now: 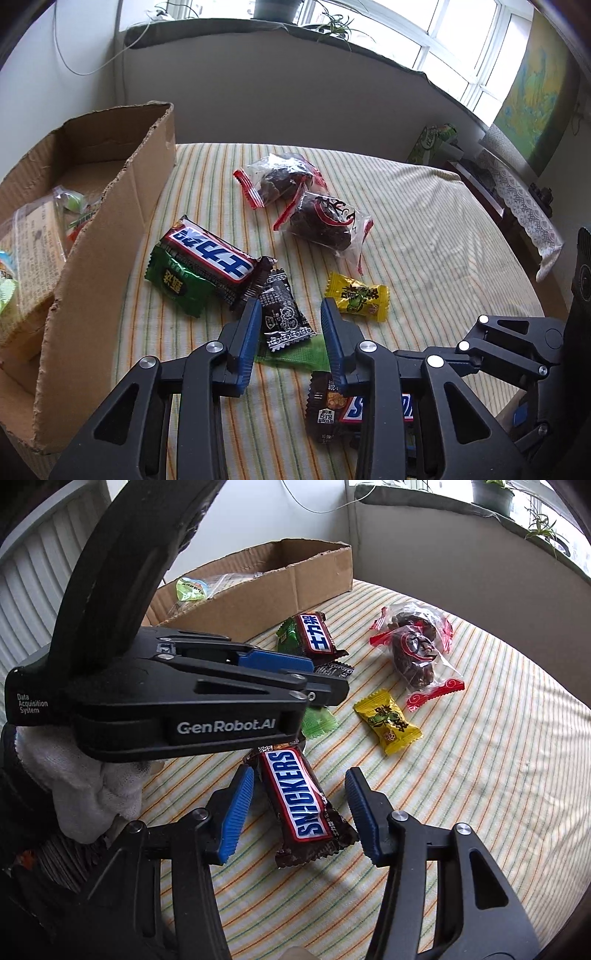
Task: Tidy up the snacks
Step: 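Grasp the Snickers bar with the right gripper while the left grasps the black candy packet, then carry the Snickers with the right gripper over the box while the left carries the black packet there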
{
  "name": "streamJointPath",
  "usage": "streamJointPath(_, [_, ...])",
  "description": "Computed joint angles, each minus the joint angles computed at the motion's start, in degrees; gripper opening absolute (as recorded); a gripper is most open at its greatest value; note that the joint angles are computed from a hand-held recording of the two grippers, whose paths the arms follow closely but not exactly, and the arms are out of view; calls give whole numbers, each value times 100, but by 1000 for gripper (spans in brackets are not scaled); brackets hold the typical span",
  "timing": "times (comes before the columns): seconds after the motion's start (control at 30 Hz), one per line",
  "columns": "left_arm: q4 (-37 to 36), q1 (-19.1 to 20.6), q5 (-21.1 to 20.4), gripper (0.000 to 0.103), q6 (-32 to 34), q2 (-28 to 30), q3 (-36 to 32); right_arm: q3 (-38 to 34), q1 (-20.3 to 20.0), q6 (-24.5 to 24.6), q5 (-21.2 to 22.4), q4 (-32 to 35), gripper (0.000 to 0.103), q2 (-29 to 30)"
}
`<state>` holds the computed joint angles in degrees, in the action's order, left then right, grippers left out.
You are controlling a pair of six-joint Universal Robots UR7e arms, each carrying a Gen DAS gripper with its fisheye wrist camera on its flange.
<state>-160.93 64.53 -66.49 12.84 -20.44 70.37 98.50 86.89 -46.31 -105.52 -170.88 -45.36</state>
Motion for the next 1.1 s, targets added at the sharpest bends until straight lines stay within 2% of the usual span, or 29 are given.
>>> streamJointPath(0.03, [49,6,-1,31,-30,25,-46,-5,8,-9,-29,22,43,10])
streamJointPath(0.3, [83,-14,199,31,35,92,-98,-64,-23,31,1,51,43,55])
streamJointPath(0.4, [103,-8,216,31,49,126,-163,-63,7,-99,-109,-90,43,127])
streamJointPath(0.5, [59,-2,271,24,75,195,-251,-26,12,-149,-136,-175,43,145])
streamJointPath(0.67, [-37,16,246,23,121,183,-217,-63,-1,-82,-183,-168,30,136])
streamJointPath(1.1, [-346,-7,136,21,146,78,-38,-22,-102,261,13,-232,30,-66])
